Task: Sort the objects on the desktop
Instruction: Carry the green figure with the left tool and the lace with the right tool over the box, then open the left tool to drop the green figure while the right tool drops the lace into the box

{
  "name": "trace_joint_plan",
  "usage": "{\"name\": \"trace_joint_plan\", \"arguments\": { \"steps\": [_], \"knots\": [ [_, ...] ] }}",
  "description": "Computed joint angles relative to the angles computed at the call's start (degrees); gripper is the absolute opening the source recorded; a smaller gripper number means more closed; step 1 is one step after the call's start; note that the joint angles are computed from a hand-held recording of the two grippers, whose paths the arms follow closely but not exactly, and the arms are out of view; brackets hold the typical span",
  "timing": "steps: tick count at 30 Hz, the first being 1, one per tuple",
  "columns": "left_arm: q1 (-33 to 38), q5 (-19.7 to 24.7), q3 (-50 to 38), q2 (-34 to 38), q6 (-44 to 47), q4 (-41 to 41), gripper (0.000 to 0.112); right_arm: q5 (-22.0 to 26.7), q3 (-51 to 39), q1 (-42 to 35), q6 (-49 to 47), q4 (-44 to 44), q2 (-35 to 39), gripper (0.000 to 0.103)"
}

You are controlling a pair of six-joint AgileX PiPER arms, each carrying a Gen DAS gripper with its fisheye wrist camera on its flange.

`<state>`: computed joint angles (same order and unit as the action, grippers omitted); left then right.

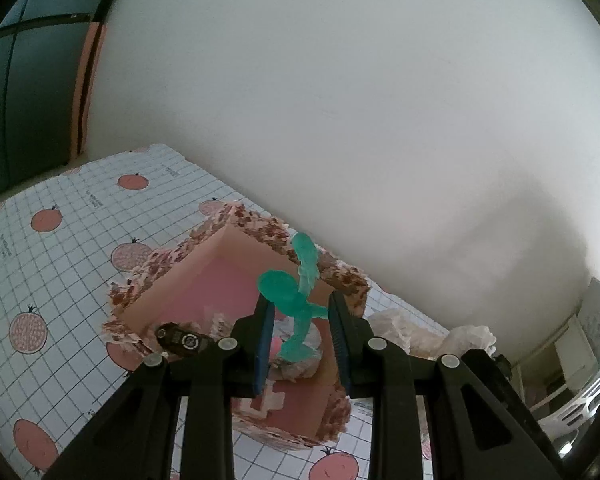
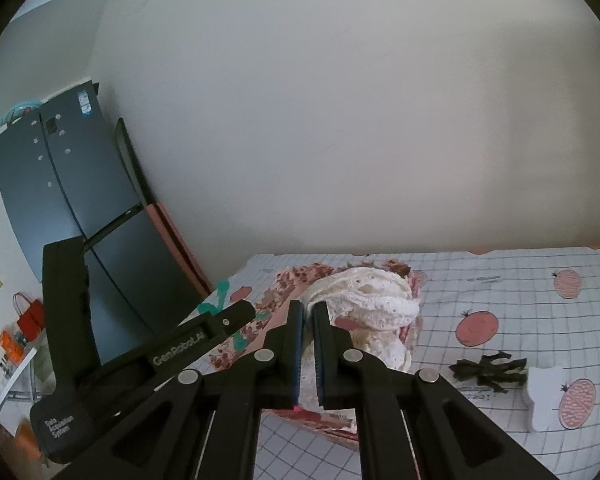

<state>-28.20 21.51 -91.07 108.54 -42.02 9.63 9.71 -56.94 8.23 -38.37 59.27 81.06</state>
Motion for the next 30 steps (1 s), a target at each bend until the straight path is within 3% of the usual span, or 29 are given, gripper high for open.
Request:
{"name": "trace_joint_plan", "arguments": {
  "steps": [18, 30],
  "knots": [
    [4.27, -0.4, 2.01, 1.02, 4.05, -5.76, 0.029, -1.66, -3.09, 5.02, 11.42, -11.5, 6.56, 0.006],
    [4.73, 0.92, 1.27, 2.78, 6.37, -8.29, 0.029, -0.57, -4.18, 4.62, 11.88, -11.79, 9.95, 0.006]
  ]
}}
